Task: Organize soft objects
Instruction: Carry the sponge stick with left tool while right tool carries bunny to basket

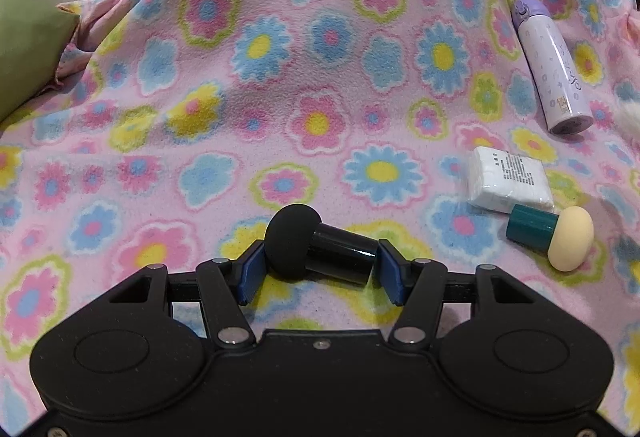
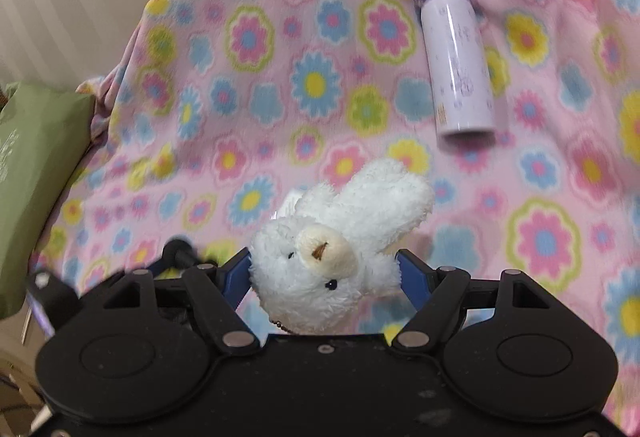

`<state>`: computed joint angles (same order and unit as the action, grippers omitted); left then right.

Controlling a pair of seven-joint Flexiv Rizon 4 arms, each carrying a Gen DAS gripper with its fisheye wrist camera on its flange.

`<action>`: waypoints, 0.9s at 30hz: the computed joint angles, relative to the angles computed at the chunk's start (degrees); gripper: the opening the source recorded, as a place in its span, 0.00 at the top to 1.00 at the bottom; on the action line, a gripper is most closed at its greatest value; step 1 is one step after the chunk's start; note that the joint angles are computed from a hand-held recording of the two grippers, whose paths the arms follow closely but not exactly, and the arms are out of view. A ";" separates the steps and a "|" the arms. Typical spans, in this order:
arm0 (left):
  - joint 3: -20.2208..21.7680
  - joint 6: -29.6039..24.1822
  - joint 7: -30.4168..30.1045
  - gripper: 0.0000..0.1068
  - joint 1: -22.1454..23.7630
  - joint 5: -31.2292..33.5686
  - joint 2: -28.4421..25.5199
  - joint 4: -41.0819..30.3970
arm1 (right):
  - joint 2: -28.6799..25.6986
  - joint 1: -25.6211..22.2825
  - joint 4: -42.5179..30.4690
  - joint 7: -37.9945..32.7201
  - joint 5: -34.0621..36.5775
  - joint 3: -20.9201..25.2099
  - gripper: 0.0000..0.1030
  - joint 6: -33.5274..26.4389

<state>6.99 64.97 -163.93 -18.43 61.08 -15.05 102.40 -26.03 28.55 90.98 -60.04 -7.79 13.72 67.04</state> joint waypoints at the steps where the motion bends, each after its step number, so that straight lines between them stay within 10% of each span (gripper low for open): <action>1: -0.02 -0.14 0.09 0.48 -0.03 0.05 -0.02 -0.04 | 0.69 -0.02 1.11 -0.01 -0.01 0.04 0.27 0.12; 16: -1.41 -3.45 0.77 0.49 -0.22 -2.37 2.40 0.92 | 9.54 -1.88 12.41 -1.98 3.50 2.47 0.27 2.89; 27: -9.33 -19.52 2.47 0.49 -2.17 -6.40 12.68 1.08 | 16.29 -2.27 17.91 -2.50 4.77 3.21 0.27 8.18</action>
